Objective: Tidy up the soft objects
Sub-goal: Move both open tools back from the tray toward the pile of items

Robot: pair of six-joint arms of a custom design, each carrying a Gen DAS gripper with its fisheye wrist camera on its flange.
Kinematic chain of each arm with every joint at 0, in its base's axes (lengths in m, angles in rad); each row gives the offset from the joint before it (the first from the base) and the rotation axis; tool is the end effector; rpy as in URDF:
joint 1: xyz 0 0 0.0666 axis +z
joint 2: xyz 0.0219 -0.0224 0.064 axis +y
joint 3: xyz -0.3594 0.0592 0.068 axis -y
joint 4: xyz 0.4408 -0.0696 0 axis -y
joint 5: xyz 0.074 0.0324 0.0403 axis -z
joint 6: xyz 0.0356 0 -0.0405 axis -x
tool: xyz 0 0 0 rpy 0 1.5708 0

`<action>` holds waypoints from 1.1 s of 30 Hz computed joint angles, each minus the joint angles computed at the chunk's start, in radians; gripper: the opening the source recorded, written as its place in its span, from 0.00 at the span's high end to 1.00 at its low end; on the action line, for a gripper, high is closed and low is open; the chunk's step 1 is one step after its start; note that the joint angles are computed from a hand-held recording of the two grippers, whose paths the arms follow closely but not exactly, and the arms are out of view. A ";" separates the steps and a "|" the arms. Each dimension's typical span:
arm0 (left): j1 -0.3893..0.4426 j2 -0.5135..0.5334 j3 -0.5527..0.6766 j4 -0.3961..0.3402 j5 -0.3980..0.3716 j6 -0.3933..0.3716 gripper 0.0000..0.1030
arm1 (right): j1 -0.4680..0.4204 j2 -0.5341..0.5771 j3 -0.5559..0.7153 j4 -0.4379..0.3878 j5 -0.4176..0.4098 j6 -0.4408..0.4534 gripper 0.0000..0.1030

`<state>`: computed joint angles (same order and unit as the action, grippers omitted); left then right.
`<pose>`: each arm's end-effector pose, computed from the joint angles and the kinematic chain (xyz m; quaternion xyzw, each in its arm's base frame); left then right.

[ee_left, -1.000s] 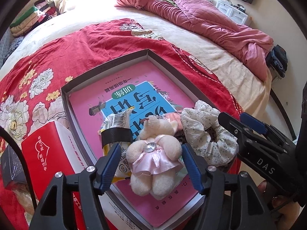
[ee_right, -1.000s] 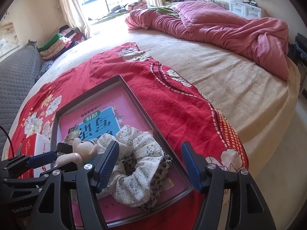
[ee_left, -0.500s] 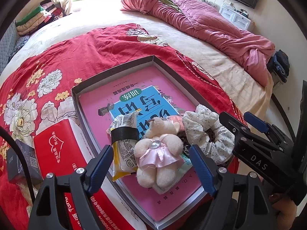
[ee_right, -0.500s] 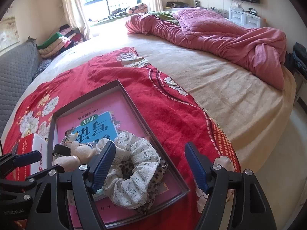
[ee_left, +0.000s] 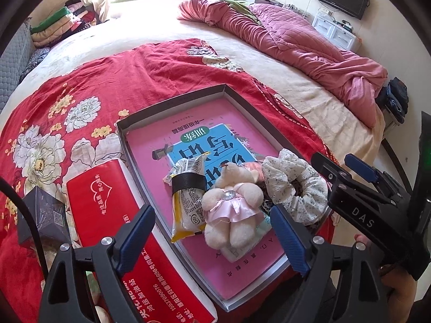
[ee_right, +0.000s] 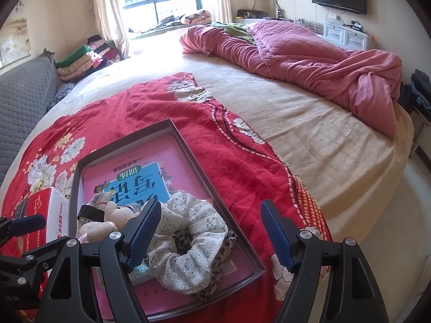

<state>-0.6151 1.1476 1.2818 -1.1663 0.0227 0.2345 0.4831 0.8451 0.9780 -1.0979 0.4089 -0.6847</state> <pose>0.3498 -0.2486 0.4510 0.1853 0.9459 -0.1196 0.2379 0.3005 0.1412 0.4152 0.1543 0.9238 -0.0007 0.3505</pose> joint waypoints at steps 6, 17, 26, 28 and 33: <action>0.003 -0.024 -0.002 -0.017 -0.022 -0.004 0.14 | 0.018 0.005 0.020 -0.014 0.039 0.001 0.25; 0.017 -0.071 -0.004 -0.039 -0.026 -0.008 0.14 | 0.062 0.029 0.059 -0.063 0.093 -0.008 0.24; 0.027 -0.104 -0.017 -0.052 -0.030 -0.009 0.13 | 0.089 0.035 0.084 -0.093 0.125 -0.017 0.24; 0.030 -0.111 -0.019 -0.056 -0.029 -0.011 0.14 | 0.100 0.040 0.094 -0.105 0.134 -0.021 0.24; 0.042 -0.136 -0.026 -0.058 -0.028 -0.012 0.13 | 0.136 0.050 0.124 -0.115 0.161 -0.009 0.24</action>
